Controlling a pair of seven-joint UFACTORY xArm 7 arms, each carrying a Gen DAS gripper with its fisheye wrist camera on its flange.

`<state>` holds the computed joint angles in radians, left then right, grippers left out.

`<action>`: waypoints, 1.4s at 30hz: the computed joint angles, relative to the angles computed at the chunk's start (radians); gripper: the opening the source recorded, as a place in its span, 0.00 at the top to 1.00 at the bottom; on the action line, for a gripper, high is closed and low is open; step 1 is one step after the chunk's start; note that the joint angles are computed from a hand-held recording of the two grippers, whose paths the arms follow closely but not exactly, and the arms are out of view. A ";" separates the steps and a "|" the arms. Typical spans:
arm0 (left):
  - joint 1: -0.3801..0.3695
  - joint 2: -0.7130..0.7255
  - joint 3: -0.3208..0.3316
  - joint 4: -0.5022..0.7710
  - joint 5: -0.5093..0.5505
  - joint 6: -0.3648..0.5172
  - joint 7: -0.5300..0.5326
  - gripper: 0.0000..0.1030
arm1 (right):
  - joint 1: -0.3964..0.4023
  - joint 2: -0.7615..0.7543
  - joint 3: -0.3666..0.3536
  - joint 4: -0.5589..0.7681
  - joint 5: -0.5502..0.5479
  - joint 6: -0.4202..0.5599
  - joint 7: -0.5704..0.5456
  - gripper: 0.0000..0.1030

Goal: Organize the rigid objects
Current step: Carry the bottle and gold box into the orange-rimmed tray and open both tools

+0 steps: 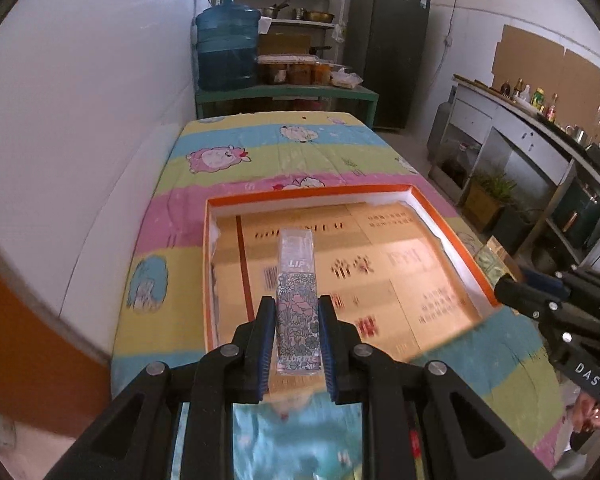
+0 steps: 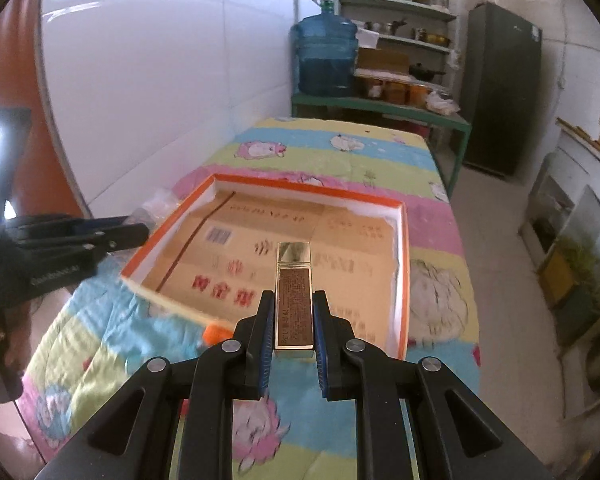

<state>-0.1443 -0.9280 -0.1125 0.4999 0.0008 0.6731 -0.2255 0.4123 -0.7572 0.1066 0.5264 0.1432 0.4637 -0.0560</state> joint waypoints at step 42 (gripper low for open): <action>0.000 0.547 0.055 0.185 -0.017 -0.194 0.053 0.77 | -0.074 0.631 0.025 0.351 0.123 -0.051 -0.143 0.80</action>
